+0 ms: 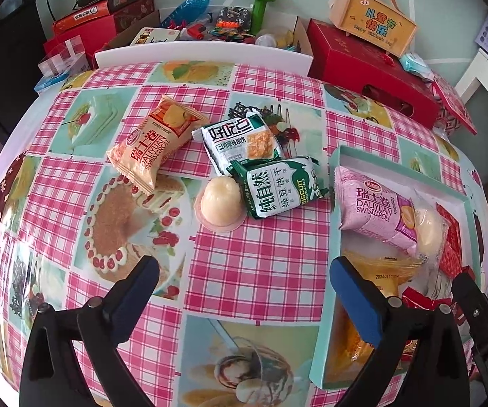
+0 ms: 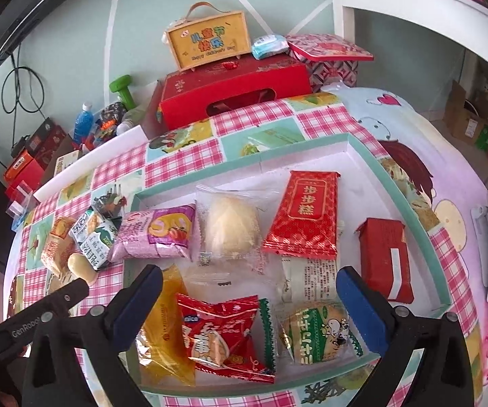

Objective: Organize snacks
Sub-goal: 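Open both grippers and move them back over the remaining snacks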

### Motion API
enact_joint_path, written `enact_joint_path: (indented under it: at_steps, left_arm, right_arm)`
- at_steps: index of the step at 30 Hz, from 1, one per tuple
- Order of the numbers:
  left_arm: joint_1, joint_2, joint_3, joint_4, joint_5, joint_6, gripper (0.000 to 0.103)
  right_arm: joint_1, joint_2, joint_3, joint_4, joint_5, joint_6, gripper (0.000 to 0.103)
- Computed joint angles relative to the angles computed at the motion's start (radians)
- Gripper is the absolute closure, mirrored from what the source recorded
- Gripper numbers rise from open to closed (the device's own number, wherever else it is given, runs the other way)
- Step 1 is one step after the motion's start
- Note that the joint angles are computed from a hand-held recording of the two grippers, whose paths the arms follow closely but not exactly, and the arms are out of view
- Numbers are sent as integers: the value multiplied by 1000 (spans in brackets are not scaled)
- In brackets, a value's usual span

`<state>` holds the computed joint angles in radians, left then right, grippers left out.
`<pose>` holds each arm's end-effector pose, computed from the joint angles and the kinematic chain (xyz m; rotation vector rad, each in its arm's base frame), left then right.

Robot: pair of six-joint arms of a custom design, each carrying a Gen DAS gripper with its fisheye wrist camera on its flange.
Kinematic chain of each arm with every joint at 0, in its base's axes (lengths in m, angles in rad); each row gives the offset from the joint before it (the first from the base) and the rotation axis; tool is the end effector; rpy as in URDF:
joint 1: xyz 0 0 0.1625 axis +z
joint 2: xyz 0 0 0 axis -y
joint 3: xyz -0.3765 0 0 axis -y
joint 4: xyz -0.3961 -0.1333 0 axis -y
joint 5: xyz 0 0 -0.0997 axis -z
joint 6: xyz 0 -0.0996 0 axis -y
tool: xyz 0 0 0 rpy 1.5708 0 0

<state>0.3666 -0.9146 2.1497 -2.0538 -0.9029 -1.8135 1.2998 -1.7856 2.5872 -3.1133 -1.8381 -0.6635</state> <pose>-0.2845 -0.3181 -0.0384 -0.3825 2.2485 -0.7273 0.0138 -0.3501 0.2422 0.3575 -2.4641 0.7116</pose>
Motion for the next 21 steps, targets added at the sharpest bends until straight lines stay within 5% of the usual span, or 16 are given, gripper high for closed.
enact_joint_path:
  at_steps: [21]
  left_arm:
    - [18, -238, 173, 113, -19, -164, 3]
  right_arm:
    - [189, 160, 87, -54, -9, -61, 0]
